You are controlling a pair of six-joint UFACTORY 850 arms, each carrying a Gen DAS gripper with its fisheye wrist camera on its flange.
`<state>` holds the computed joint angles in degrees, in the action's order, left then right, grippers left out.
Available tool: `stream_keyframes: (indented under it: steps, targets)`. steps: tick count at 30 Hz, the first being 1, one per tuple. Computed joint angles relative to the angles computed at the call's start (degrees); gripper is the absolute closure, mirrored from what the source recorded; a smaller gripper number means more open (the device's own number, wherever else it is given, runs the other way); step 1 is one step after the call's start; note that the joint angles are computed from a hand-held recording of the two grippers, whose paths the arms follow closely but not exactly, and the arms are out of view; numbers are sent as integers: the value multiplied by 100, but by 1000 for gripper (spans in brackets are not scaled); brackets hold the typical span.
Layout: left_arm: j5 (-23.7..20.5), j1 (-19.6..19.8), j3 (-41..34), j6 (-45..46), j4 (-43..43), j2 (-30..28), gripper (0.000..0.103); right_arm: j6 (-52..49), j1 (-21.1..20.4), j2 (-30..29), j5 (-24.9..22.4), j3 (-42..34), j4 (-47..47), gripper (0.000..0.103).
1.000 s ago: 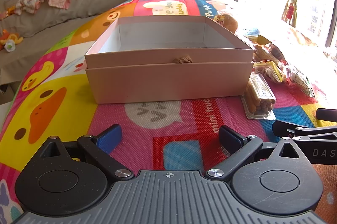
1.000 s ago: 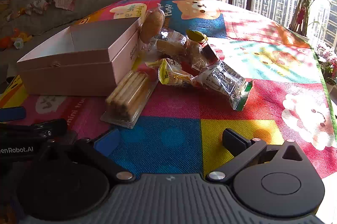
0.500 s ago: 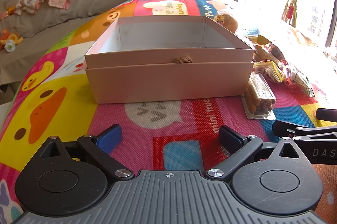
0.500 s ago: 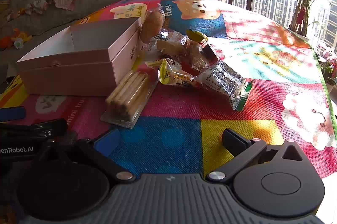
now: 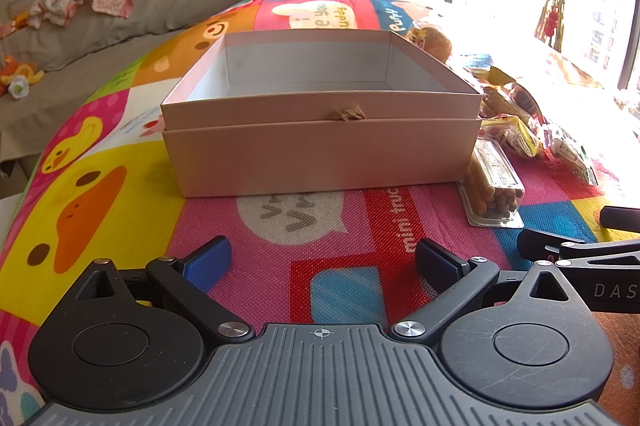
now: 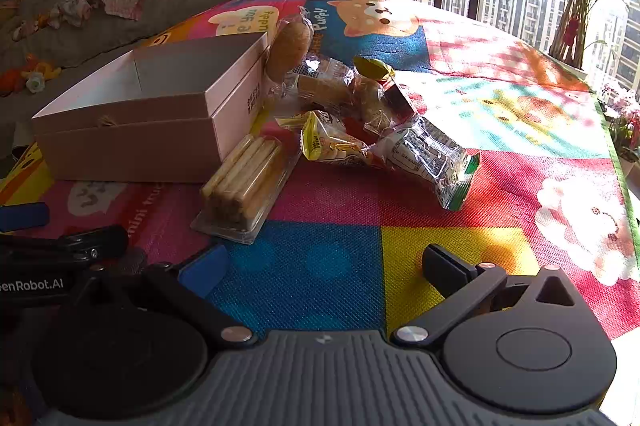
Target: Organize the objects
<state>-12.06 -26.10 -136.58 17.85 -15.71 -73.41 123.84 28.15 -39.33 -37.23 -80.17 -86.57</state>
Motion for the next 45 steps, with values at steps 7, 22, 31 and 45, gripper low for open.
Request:
stream_keyframes:
  steps: [7,22,31,45]
  targets:
    - [-1,0,-4,-6,5,-2,1,-3,4,0,-2,-2,7,0]
    - [94,13,242,175,-162,141,1,29,-15,30,40,32,-21,0]
    - [98,15,247,217,-208,143,1,-506,-107,98,380,18,299,0]
    - [-240,1,-240,163,143,-83,2,-1576,-177,72,541,-215,1333,0]
